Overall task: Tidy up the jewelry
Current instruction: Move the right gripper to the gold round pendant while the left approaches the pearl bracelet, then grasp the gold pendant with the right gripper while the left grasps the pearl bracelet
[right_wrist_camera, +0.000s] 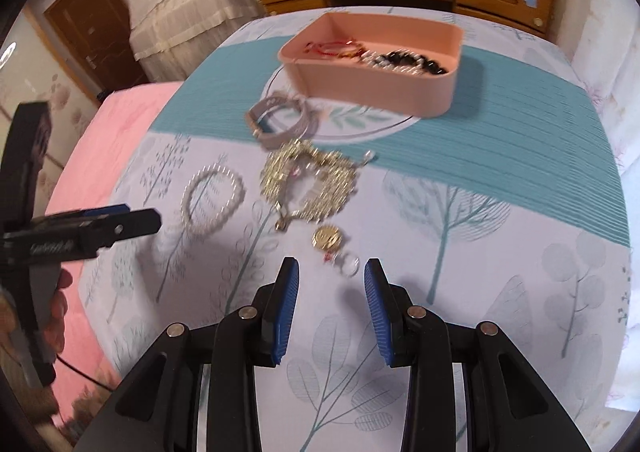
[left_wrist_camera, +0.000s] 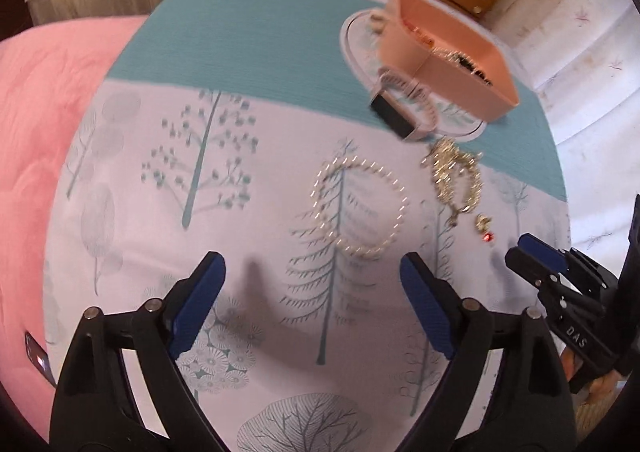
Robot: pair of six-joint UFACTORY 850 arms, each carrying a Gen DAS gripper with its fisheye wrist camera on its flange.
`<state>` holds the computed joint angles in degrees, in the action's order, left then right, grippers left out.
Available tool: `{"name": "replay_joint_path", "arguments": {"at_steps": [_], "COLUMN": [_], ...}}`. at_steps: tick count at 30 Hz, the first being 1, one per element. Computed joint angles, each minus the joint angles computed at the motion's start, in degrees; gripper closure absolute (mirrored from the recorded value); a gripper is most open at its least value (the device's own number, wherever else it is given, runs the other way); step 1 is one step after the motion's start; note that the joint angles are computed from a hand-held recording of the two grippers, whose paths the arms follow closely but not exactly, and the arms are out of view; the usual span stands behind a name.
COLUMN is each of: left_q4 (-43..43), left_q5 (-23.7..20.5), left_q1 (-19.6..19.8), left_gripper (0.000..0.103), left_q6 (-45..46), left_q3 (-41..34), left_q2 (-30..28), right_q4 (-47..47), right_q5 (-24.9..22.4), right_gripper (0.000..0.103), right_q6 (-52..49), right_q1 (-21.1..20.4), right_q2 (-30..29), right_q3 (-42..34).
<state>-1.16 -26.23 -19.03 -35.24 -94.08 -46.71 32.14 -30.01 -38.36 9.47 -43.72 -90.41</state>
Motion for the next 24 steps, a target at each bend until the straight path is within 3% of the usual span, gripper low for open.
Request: {"name": "replay_joint_path", "arguments": {"at_steps": [2, 9, 16, 21, 24], "left_q4": [-1.3, 6.46, 1.0, 3.31, 4.01], "left_q5": [-0.06, -2.29, -4.66, -7.94, -9.97], "left_q1": [0.12, -0.3, 0.22, 0.04, 0.18], "left_gripper": [0.025, 0.025, 0.025, 0.026, 0.033], "left_q6": [1.87, -3.63, 3.72, 2.71, 2.64], "left_q3": [0.22, -2.42, -7.77, -12.24, -14.84], "left_q2": [-0.23, -1.45, -4.76, -7.58, -9.39], "right_q4": [-1.14, -5.38, -10.71, -13.62, -15.79], "right_q5": [1.15, -0.42, -4.37, -3.94, -2.73], "right_gripper": [0.069, 0.069, 0.069, 0.069, 0.077], "right_q6": [-0.91, -0.5, 3.05, 4.17, 5.7], "right_q1": [0.57, 1.69, 2.55, 3.24, 3.59], "right_q2": [-0.03, -3.46, -8.46, -9.47, -9.32], "right_q3": [0.53, -4.51, -11.91, -13.12, -12.77]}}
